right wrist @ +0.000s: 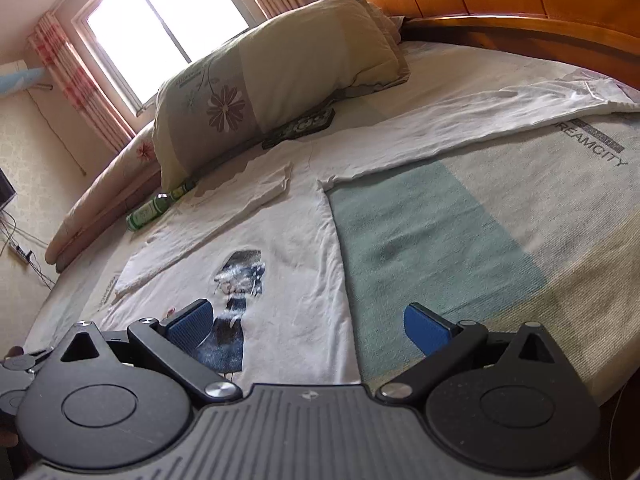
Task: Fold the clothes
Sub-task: 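Lower the open right tool onto that sleeve's cuff, then close the right tool on the sleeve cuff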
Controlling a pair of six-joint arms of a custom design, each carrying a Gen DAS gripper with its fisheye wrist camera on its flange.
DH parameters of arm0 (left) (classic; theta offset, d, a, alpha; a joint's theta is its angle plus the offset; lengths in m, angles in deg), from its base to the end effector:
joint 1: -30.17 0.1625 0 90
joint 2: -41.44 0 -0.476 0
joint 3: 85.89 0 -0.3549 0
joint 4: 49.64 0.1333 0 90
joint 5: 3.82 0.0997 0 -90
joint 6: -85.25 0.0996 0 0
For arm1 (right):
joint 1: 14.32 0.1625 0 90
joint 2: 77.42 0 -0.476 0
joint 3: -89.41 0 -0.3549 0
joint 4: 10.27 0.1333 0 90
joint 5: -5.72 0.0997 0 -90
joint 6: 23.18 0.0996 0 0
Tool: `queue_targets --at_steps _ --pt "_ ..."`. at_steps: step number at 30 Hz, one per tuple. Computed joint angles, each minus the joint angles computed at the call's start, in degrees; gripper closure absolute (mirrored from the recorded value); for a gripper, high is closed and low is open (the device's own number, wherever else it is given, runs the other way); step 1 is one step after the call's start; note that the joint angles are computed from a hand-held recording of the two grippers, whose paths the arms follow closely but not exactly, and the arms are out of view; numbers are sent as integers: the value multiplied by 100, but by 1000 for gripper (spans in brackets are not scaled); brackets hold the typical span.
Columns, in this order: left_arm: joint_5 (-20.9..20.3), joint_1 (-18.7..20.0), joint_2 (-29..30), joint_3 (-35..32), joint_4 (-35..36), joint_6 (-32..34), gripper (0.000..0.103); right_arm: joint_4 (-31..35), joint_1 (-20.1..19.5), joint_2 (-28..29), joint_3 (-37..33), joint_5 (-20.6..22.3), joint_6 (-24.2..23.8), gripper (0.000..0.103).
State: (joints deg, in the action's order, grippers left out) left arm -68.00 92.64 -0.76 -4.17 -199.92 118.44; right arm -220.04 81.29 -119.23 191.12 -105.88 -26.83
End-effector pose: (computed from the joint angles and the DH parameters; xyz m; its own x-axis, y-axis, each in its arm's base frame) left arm -0.1906 -0.7480 0.2079 -0.4911 0.6875 -0.5349 0.8377 0.5411 -0.0737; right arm 0.1610 -0.6503 0.2125 -0.9514 0.1937 0.2395 -0.1099 0.5129 -0.8514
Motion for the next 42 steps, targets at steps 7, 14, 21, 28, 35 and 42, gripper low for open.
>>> queue_targets --at_steps 7,14,21,28,35,42 --pt "-267 -44 158 -141 -4 -21 1 -800 -451 -264 -63 251 -94 0" --pt "-405 14 371 -496 105 121 1 -890 -1095 -449 -500 386 636 0" --pt "-549 130 426 -727 189 122 1 -502 -1479 -386 -1024 495 1509 0" --pt "-646 226 483 -936 197 110 1 -658 -1524 -79 -1488 422 1316 0" --pt "-793 273 594 -1085 180 134 1 -703 -1555 149 -1968 384 828 0" --pt "-829 304 681 -1207 211 83 1 -837 -1660 330 -2397 338 890 0"
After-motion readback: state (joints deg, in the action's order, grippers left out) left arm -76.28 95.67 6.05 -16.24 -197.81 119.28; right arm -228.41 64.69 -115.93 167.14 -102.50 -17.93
